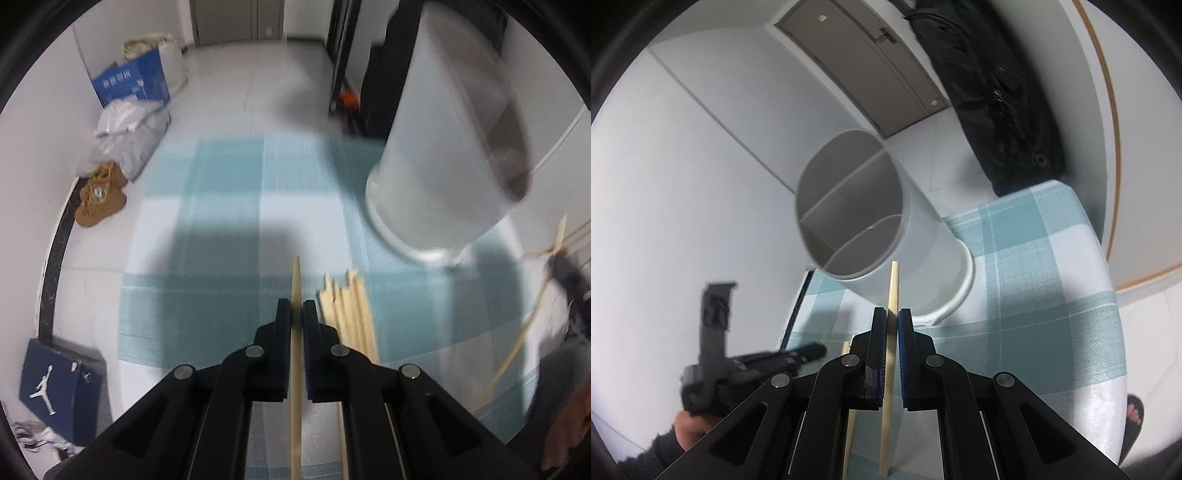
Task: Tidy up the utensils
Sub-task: 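Carry both held chopsticks up over the white utensil holder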
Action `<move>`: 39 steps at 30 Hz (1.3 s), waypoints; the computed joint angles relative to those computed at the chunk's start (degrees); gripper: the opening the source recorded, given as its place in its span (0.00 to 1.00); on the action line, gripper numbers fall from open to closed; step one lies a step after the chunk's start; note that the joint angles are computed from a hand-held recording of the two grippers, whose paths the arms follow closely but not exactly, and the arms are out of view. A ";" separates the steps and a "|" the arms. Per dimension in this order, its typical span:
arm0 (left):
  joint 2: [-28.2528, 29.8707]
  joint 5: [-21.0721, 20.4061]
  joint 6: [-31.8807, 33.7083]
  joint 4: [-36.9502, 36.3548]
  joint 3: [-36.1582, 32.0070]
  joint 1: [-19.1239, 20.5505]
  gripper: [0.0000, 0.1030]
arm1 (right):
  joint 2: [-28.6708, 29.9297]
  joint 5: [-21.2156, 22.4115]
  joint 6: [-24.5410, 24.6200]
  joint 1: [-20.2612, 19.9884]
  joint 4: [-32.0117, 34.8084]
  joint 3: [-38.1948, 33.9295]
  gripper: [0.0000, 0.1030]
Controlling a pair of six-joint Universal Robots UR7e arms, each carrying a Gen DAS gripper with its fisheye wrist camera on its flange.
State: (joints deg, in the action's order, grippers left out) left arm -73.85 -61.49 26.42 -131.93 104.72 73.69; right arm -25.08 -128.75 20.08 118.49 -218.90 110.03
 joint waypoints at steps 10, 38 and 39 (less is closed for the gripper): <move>-10.47 -10.24 4.53 -7.86 6.64 -1.16 0.02 | 3.78 -6.61 -9.29 6.10 -1.75 -5.67 0.05; -6.23 -19.66 -2.47 -9.44 -3.20 -9.06 0.02 | -3.63 -12.99 -22.36 10.94 7.45 -16.16 0.05; -5.57 -19.72 -2.62 -10.57 -3.56 -9.42 0.02 | -4.15 -12.88 -22.88 10.63 7.87 -16.64 0.05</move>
